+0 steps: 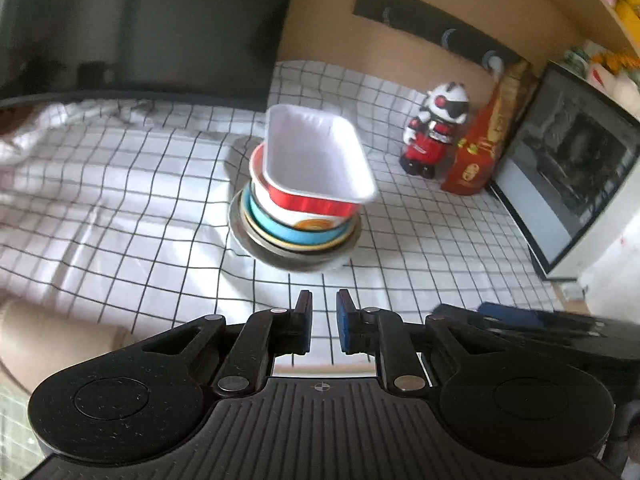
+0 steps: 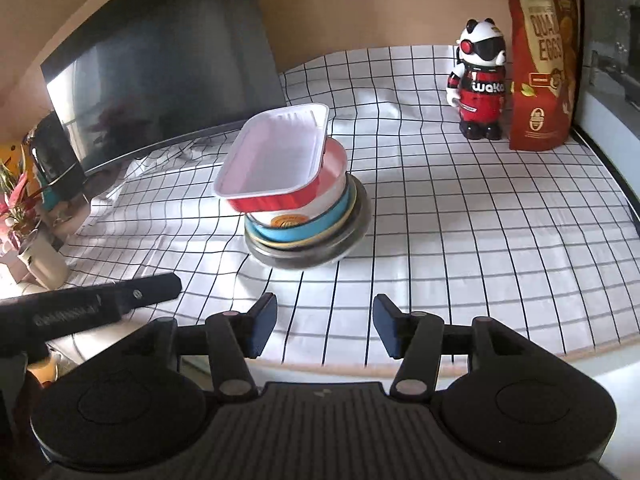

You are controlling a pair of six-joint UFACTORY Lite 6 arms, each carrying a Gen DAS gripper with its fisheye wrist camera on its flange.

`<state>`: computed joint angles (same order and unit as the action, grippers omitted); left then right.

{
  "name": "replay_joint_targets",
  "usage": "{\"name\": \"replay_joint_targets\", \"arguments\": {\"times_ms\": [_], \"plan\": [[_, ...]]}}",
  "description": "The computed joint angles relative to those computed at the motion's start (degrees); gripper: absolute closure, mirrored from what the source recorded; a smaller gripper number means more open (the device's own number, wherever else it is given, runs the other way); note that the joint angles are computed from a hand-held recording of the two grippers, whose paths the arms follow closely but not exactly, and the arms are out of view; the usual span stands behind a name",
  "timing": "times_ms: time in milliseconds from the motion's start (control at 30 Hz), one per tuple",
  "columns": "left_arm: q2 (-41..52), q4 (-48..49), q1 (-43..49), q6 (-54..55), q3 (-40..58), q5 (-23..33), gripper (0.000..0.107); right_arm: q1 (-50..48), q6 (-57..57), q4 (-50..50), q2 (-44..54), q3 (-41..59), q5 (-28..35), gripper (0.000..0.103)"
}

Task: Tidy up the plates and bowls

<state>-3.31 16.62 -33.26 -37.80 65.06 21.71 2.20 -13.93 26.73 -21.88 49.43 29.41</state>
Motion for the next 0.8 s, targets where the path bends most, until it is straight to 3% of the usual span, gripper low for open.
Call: {"name": "replay_joint_targets", "arguments": {"times_ms": [233, 800], "plan": [[-4.8, 20.6, -10.0, -21.4, -2.8, 9.2, 0.09, -1.0, -0.3, -0.7, -7.8, -1.9, 4.6, 0.047], [-7.9, 21.8, -14.9, -24.3, -4.9, 11.4, 0.09, -2.5, -1.5, -0.5, -11.7, -3.7, 8.2, 0.044]]}}
